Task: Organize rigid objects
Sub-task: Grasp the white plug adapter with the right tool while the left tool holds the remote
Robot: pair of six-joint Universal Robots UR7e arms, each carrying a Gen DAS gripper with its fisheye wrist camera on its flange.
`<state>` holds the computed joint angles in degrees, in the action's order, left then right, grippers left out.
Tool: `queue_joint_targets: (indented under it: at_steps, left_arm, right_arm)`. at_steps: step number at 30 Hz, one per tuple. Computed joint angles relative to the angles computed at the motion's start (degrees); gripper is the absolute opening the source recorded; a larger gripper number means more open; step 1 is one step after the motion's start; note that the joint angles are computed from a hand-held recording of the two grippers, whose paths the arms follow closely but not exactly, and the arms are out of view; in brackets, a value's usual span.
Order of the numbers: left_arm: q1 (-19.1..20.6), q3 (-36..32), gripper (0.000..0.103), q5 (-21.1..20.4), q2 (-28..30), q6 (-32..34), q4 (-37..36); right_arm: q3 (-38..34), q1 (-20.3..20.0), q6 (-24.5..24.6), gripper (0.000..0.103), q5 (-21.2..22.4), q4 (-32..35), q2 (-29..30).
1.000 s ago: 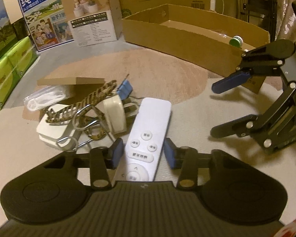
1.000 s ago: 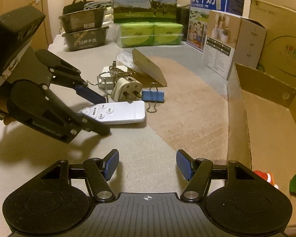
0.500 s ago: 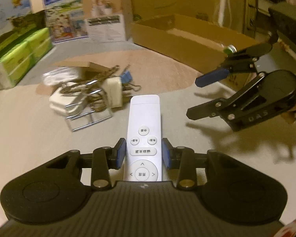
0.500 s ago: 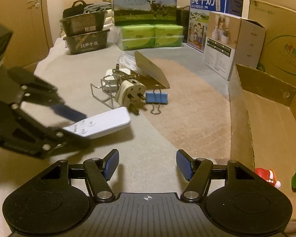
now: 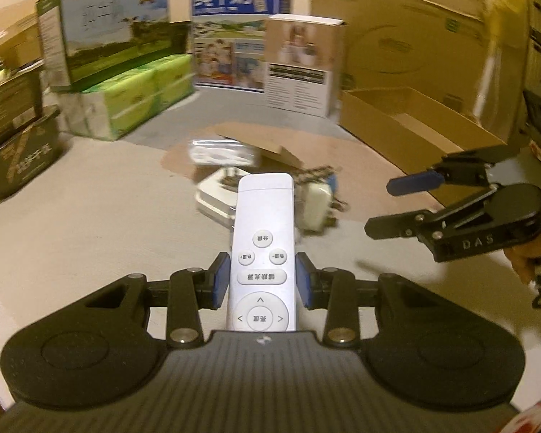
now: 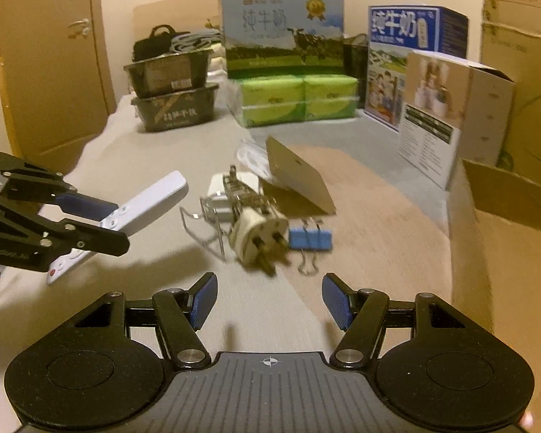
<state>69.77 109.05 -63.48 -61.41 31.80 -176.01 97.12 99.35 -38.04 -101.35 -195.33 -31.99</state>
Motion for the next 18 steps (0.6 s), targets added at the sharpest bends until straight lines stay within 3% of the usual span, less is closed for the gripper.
queue_joint_targets:
  at_steps: [3,18]
  left_arm:
    - [0.27,-1.61,0.035,0.22,1.07,-1.48,-0.06]
    - [0.95,-4.33,0.035,-0.44,3.58,-2.24,0.73]
  right_arm:
    - [-2.85,-0.45,-0.32,0.064,2.33,2.55,1.07]
    - [-14.16,-2.04,-6.51,0.062,5.35,14.82,6.1]
